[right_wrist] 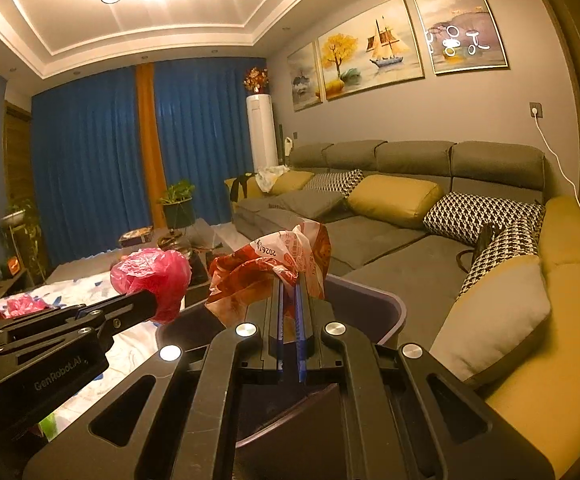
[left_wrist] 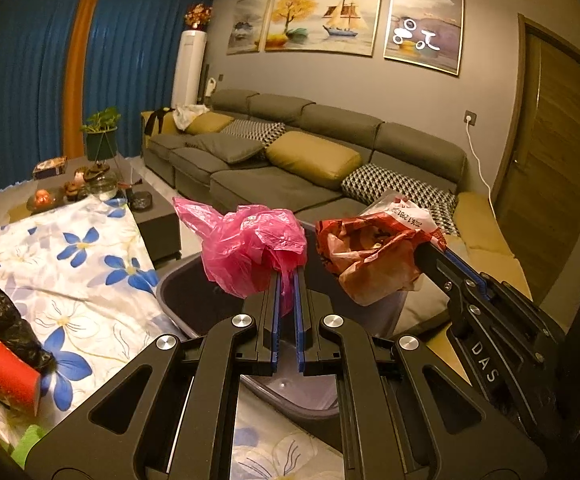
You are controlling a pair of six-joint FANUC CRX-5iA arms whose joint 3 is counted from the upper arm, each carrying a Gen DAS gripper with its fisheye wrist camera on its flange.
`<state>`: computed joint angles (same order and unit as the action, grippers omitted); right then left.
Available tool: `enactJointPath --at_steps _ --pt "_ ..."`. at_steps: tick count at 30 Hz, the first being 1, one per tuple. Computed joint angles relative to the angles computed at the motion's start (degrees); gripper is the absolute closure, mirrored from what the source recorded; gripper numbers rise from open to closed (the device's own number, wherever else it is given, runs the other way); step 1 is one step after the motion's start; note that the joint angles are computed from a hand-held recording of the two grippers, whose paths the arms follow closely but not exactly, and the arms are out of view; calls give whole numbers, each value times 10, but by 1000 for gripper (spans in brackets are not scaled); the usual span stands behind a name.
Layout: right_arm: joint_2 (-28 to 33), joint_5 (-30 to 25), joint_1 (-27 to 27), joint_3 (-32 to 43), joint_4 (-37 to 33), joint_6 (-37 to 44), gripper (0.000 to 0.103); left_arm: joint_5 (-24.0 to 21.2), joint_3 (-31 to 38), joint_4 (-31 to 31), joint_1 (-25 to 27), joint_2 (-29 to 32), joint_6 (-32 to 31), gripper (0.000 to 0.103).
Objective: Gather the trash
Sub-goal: 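Open both tools to drop the bag and wrapper into the bin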
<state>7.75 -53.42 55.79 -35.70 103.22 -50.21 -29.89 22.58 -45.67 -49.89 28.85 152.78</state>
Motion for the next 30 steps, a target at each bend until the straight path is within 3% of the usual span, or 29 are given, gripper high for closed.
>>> enactJointPath --at_steps 18,22,24,27,29,30 --pt "6 28 -26 4 20 -15 96 49 -1 94 33 25 -75 97" --pt "7 37 -32 5 25 -17 91 64 -9 111 39 25 -90 95" --pt "6 43 -36 4 31 -21 84 65 -12 131 44 26 -110 88" --pt "4 39 -35 2 27 -21 79 62 -20 115 44 20 -82 71" --pt "1 31 -31 -1 23 -23 78 56 -24 80 39 12 -39 54" --pt "-2 25 -28 -3 20 -24 73 50 -26 62 35 8 -20 51"
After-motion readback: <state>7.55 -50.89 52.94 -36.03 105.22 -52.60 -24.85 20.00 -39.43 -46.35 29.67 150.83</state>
